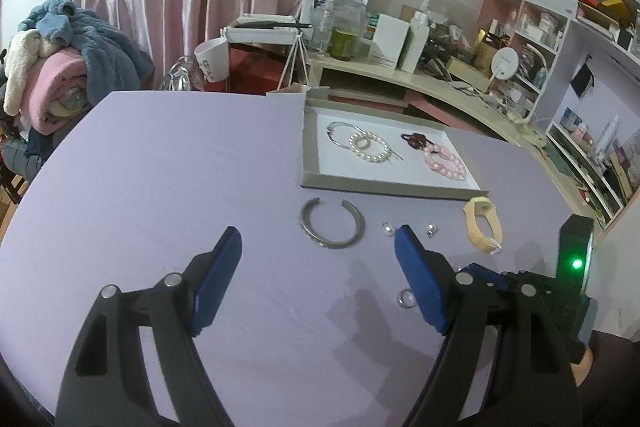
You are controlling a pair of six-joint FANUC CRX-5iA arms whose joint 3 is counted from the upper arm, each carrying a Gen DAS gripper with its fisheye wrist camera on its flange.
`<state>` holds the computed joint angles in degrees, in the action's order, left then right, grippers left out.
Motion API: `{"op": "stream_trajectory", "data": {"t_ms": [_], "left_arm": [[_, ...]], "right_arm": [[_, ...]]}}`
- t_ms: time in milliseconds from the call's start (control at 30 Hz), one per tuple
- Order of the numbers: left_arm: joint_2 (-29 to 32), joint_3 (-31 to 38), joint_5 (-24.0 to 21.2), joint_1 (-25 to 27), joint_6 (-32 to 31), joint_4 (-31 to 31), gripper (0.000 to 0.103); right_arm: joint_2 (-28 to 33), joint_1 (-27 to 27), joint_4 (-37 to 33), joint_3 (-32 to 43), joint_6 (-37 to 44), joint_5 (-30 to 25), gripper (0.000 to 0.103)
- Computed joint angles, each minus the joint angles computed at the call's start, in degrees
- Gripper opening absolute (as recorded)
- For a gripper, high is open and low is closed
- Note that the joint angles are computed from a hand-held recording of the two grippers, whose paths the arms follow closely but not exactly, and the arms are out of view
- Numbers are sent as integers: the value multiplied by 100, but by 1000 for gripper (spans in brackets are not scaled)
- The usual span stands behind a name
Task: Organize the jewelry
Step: 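Grasp the silver charm cluster with the right gripper, then grasp the silver ring with the left gripper while the right gripper holds the charm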
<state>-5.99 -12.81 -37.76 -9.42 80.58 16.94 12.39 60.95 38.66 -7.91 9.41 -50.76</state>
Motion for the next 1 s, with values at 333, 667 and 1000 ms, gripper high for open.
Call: {"op": "stream_trajectory", "data": {"t_ms": [333,667,1000], "left_arm": [[122,-69,-118,-214,-257,125,79],[656,109,-229,-755,-657,-100,78],[1253,669,-419,-1261,17,-1047,58]], "right_arm": [[-429,80,372,-455,-791,53,11],[-878,153,958,-893,-1783,-135,11],[-1259,202,1139,-1252,-2551,-436,11]]}}
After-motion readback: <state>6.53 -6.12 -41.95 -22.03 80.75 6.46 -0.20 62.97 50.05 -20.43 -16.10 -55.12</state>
